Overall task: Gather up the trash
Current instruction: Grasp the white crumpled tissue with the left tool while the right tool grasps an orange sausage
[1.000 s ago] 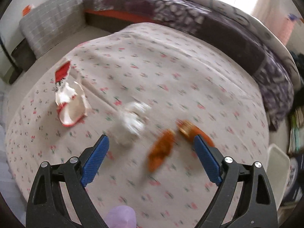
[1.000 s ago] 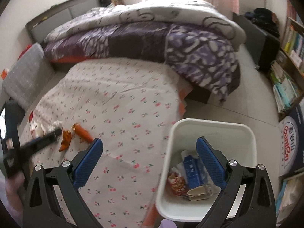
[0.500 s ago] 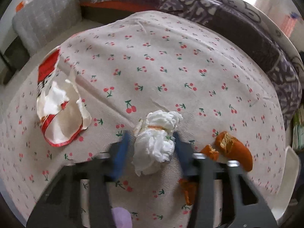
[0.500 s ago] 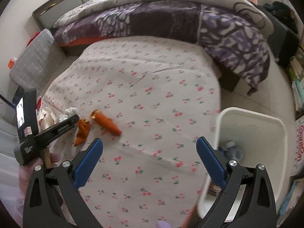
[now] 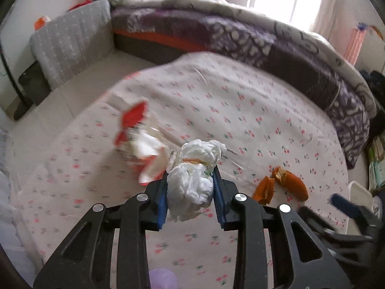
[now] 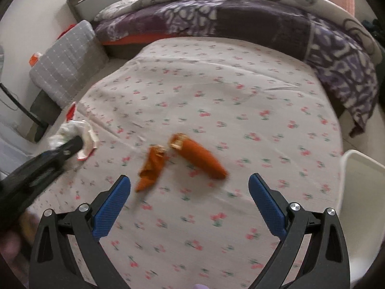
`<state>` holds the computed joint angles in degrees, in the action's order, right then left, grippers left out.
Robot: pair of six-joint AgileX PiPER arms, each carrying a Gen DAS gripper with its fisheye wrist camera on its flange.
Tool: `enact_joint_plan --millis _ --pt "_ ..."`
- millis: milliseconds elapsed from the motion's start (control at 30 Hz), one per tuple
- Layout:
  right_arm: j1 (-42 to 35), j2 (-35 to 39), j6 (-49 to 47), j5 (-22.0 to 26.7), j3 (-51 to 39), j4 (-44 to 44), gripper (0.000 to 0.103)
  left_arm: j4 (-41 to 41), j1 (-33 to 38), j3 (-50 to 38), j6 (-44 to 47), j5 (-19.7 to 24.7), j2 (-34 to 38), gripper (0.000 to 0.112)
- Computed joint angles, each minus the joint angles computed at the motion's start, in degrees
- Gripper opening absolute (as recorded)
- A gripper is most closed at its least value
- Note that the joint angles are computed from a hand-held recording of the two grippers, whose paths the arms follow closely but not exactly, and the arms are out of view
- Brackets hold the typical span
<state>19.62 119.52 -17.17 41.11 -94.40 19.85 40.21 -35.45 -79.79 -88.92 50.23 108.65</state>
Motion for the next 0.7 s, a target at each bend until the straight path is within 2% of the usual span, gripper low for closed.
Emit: enact_joint_plan --millis 267,400,467,500,567,633,667,700 --pt "7.3 5.2 5.8 -4.9 -2.3 -6.9 0.094 2.7 -1.6 13.2 -7.9 2.9 -12.2 0.03" --pt "9.3 7.6 10.3 -5.4 -4.0 -12.8 0.088 2.8 -2.0 17.2 -9.3 3.7 -15.5 0.03" --pt "10.1 8.7 12.2 -5.5 -4.8 -15.3 0.079 3.3 -2.3 18.5 -10.3 4.1 -16.6 0.03" --pt "10.8 8.7 14.2 -7.0 -4.1 -18.6 0.076 3.4 -2.3 19.2 -10.6 4.0 -17.2 0.03" --pt "11.9 8.4 15.8 -9.1 -3.1 -22.4 0.059 3.5 -2.6 20.3 -11.3 4.2 -18.0 0.03" --pt "12.4 8.2 14.6 -10.3 -2.6 -22.3 0.029 3.6 -2.5 21.0 -11.6 4.2 -18.3 0.03" --pt "12.5 8.1 13.8 -10.4 -2.5 -21.8 0.023 3.5 -2.4 21.4 -11.8 4.1 -18.5 0.03" --pt "12.7 7.9 13.5 -10.8 -2.1 -21.9 0.022 3.4 -2.3 21.7 -11.9 4.1 -18.6 0.03"
